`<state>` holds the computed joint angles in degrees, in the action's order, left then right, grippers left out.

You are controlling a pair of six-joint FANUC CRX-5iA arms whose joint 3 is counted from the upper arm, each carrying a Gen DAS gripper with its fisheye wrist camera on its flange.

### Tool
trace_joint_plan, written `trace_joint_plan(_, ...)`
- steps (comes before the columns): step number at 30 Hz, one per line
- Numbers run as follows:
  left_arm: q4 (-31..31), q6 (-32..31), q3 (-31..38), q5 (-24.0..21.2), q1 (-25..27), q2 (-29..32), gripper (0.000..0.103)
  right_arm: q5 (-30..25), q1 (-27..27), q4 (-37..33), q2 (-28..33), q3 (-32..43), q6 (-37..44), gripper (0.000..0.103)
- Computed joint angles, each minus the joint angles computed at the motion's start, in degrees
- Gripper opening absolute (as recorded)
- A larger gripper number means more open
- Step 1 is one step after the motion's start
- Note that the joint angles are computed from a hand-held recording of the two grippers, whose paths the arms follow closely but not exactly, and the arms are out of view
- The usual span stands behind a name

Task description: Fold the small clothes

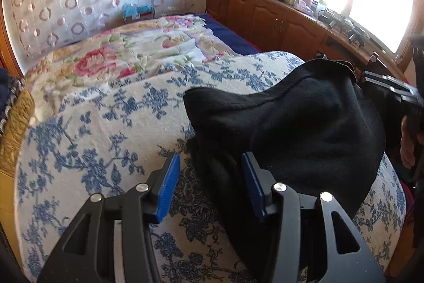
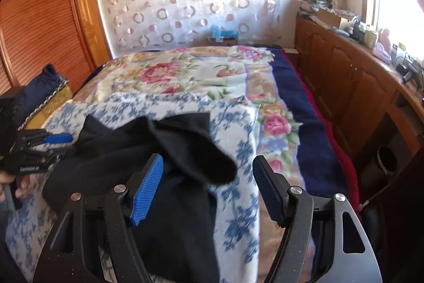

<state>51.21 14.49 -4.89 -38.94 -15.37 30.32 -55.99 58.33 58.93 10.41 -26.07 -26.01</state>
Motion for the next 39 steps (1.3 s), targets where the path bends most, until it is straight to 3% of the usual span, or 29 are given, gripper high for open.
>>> trace_joint_plan(4,-2.03,1.66,1.2,-1.61,-0.16,0.88,0.049,2.65,0.07,-1.26,0.81,-0.32,-1.16,0.074)
trace_joint_plan(11,-0.28,1.8,1.56,-4.47,0.23,1.46,0.049,10.73,-2.12,0.35,0.32,-3.7,-7.07,0.075)
trace_joint_plan(14,0.54,1.31,2.16,-7.6,0.56,2.06,0.041,12.63,-2.48,1.22,-0.05,-4.4,-8.39,0.074)
trace_joint_plan(15,0.8,1.16,2.27,-8.37,0.61,2.22,0.038,14.18,-2.89,2.24,-0.49,-5.11,-9.3,0.067)
trace_joint_plan(17,1.5,1.43,2.95,-10.96,1.02,2.98,0.022,18.38,-4.27,5.56,-1.42,-6.99,-13.07,0.057)
trace_joint_plan(18,1.85,1.24,2.89,-11.42,1.11,2.99,0.019,20.46,-5.08,8.11,-1.9,-8.07,-15.54,0.046)
trace_joint_plan(21,4.58,-2.45,0.75,-11.35,1.1,1.59,0.011,26.92,-7.84,14.98,-2.71,-10.14,-21.18,0.028)
trace_joint_plan(23,6.85,-5.32,-1.26,-11.1,1.07,0.01,0.01,26.18,-7.31,14.31,-2.38,-9.47,-19.38,0.023)
trace_joint_plan(27,11.93,-10.86,-5.25,-9.74,0.97,-3.41,0.009,18.49,-3.22,7.6,-0.62,-5.54,-12.13,0.016)
trace_joint_plan(29,12.65,-11.26,-5.65,-9.92,1.21,-4.05,0.009,14.4,-1.59,3.55,0.35,-3.32,-7.89,0.019)
trace_joint_plan(31,13.71,-12.43,-6.43,-9.65,1.51,-4.72,0.009,8.86,0.09,-0.08,2.05,-0.56,-4.01,0.039)
trace_joint_plan(32,14.21,-13.25,-6.95,-9.78,1.69,-5.14,0.009,6.38,0.62,-1.87,2.84,0.63,-2.74,0.062)
trace_joint_plan(33,14.74,-13.75,-7.33,-10.05,1.83,-5.32,0.009,4.7,0.76,-2.72,3.37,0.97,-3.09,0.073)
trace_joint_plan(34,15.12,-13.99,-7.48,-10.26,1.92,-5.37,0.009,6.03,0.32,-1.85,2.7,-0.4,-5.02,0.074)
trace_joint_plan(36,16.59,-15.34,-8.12,-10.59,2.01,-5.53,0.009,14.41,-2.4,3.14,-0.29,-5.73,-13.56,0.075)
trace_joint_plan(39,18.99,-17.88,-9.56,-10.74,1.94,-6.17,0.009,15.67,-2.88,4.68,-0.9,-6.75,-14.36,0.072)
